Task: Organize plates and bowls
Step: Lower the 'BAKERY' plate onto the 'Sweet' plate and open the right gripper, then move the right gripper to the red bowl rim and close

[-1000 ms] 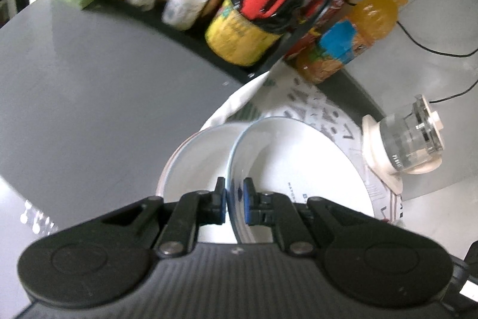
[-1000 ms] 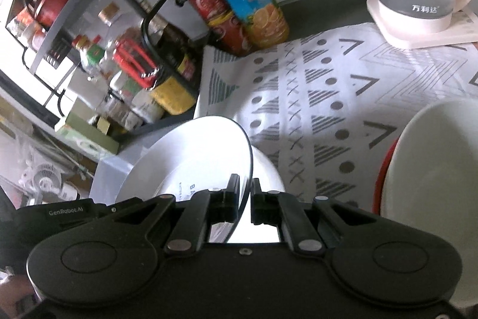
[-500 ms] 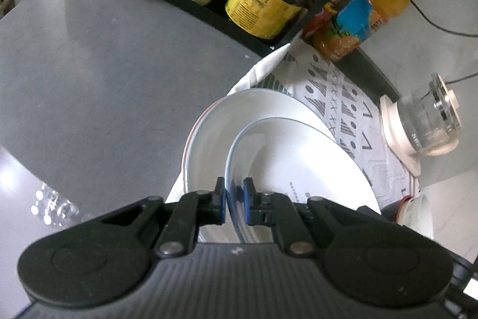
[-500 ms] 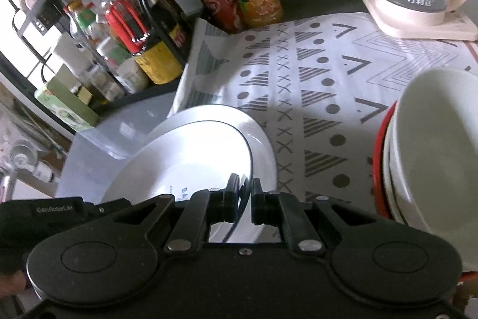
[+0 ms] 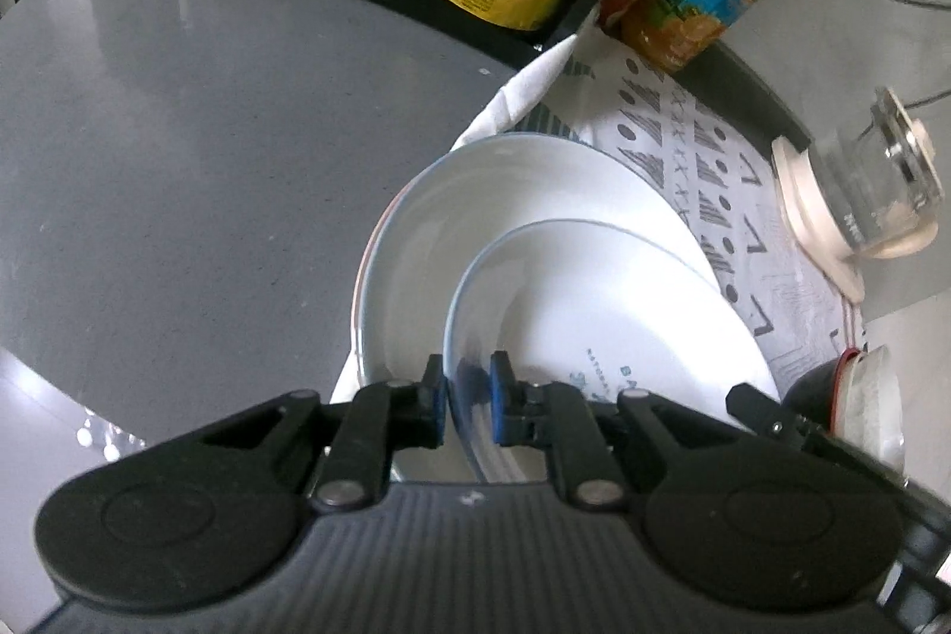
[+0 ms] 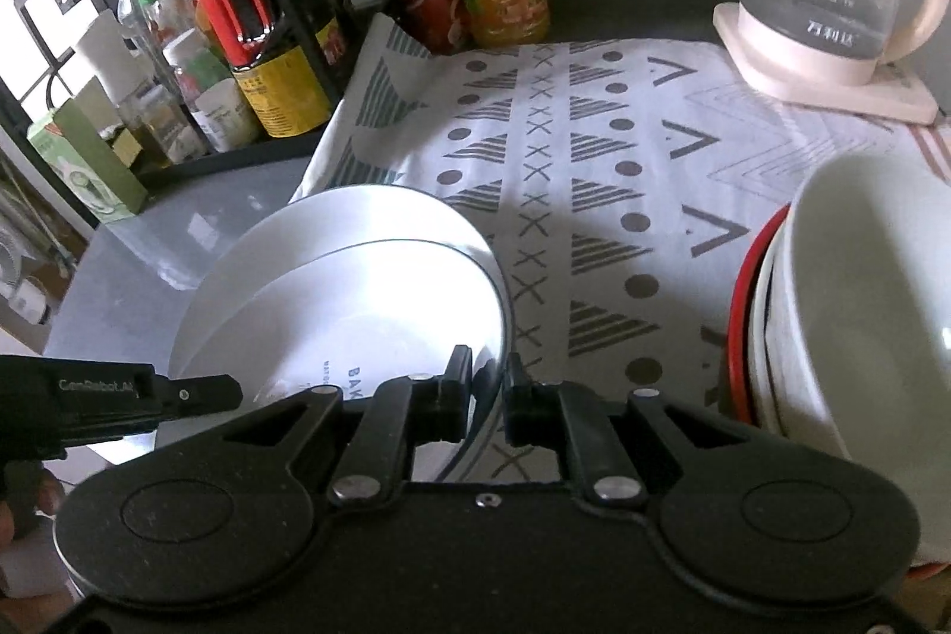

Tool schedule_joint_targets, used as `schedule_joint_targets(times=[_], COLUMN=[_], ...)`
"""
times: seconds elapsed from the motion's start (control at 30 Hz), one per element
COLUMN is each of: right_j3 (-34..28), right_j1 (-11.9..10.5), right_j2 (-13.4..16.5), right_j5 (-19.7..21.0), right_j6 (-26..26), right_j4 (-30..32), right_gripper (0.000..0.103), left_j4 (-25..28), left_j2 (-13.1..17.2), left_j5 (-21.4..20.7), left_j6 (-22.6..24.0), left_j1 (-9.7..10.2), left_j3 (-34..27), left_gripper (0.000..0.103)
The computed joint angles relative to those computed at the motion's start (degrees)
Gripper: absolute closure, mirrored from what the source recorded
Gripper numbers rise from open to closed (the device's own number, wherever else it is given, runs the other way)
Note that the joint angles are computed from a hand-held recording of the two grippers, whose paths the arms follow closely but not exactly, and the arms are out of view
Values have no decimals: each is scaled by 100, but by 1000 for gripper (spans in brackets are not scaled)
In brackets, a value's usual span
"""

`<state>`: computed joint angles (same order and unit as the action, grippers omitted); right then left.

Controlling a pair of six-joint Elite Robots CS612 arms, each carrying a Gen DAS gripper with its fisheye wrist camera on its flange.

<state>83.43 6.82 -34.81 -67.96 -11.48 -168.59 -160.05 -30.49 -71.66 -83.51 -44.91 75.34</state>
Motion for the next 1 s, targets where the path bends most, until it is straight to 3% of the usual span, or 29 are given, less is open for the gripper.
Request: schedule_joint_targets(times=[0.13, 0.4, 0.7, 0.83, 1.0], right_j3=[-53, -139, -105, -120, -200], right_j1=[26, 56, -66, -144, -241], right_j2=[64, 102, 29, -18, -31], right_j5=[-85, -96, 344, 697, 803], right_j6=[-32, 138, 463, 593, 898], right_j4=[69, 240, 16, -219, -543], right_gripper=[89, 84, 82, 79, 58], left_j4=[327, 176, 307, 238, 431], left_j2=[13, 14, -136, -194, -150], left_j5=[66, -58, 219, 462, 681], left_j6=[91, 200, 87, 105, 336], left_j1=[14, 82, 102, 80, 49], left_j3=[-91, -47, 0, -1, -267], left_gripper=[91, 92, 89, 73, 41])
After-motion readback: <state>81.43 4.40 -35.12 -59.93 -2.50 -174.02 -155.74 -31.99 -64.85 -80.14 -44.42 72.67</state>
